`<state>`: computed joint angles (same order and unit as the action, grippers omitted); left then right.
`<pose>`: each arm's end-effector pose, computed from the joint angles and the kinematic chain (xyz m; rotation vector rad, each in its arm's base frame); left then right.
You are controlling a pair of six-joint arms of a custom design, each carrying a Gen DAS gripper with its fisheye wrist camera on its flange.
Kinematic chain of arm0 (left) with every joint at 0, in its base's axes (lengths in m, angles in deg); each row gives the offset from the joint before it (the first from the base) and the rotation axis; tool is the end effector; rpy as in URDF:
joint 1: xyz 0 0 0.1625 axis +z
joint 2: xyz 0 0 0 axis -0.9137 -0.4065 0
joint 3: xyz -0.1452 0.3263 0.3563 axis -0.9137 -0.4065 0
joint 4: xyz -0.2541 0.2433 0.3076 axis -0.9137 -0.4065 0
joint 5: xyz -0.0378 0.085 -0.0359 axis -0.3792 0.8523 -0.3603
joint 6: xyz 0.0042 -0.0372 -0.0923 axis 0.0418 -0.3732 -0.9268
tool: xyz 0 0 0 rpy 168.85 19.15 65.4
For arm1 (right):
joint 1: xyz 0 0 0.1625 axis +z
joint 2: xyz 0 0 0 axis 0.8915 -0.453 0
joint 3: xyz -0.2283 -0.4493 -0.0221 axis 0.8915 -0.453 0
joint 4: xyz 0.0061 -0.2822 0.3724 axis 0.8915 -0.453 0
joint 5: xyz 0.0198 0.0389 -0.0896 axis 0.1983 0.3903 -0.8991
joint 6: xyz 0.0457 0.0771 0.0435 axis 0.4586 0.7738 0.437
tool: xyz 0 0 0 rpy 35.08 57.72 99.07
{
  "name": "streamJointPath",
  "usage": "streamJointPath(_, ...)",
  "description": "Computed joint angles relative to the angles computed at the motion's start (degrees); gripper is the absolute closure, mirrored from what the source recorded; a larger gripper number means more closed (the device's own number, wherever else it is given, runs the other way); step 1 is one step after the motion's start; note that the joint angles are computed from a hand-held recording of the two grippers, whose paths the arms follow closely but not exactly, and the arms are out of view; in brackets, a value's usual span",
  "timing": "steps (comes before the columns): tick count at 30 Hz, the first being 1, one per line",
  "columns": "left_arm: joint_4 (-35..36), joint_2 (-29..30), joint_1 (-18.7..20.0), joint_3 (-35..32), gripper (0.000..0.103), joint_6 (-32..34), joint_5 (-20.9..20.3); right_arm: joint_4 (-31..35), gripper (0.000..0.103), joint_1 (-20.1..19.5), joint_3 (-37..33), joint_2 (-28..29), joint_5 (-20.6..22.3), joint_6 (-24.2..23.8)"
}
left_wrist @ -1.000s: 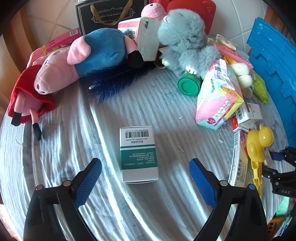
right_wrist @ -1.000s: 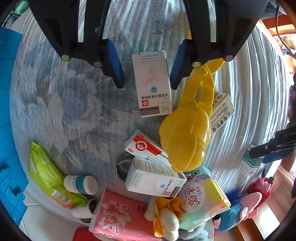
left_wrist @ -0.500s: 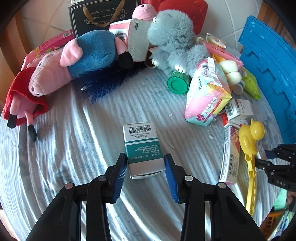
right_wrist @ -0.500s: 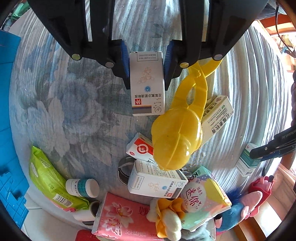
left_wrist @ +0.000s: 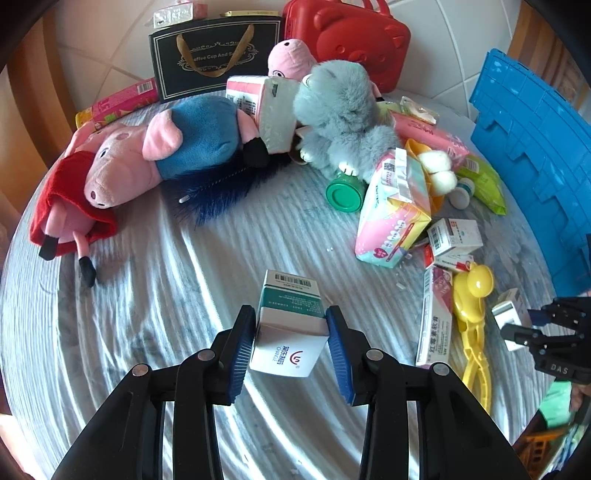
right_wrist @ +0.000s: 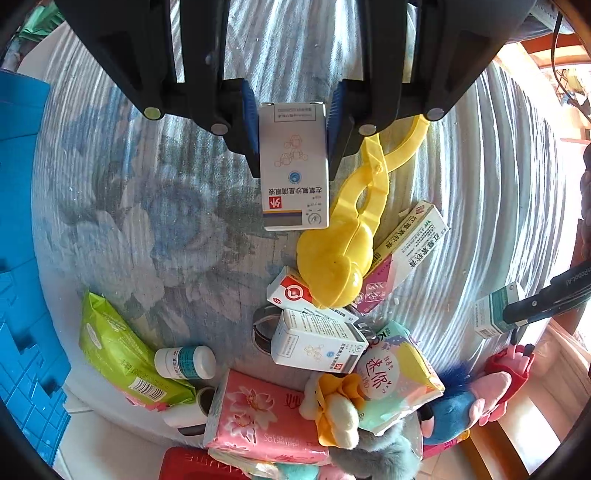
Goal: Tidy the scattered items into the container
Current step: 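Lift and carry both medicine boxes with both tools over the blue crate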
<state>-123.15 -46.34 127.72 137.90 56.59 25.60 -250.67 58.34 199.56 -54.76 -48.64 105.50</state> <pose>-0.0260 -0.4411 0.2682 0.8301 2.4562 -0.3403 0.2649 -0.3140 0.0271 0.0369 -2.3635 0.3555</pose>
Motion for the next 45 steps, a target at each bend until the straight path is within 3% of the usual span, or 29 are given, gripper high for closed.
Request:
streamJointPath(9,2.7,-5.7,-3.3,0.7,0.065,-2.1,0.4,3.0,0.073,3.7,-0.4,-3.1,-1.1,1.8)
streamJointPath(13,4.3,-8.1,-5.3,0.8,0.065,-3.6,0.9,6.2,0.073,6.7,-1.7,-3.9,-1.7,4.7)
streamJointPath(29,12.8,-16.1,-16.5,0.4,0.065,-10.8,4.1,14.6,0.073,14.6,-3.1,-12.5,-6.1,9.2)
streamJointPath(45,10.7,-14.3,-27.0,-3.0,0.065,-14.3,5.4,19.0,0.073,20.2,-6.0,-20.1,-11.1,7.7)
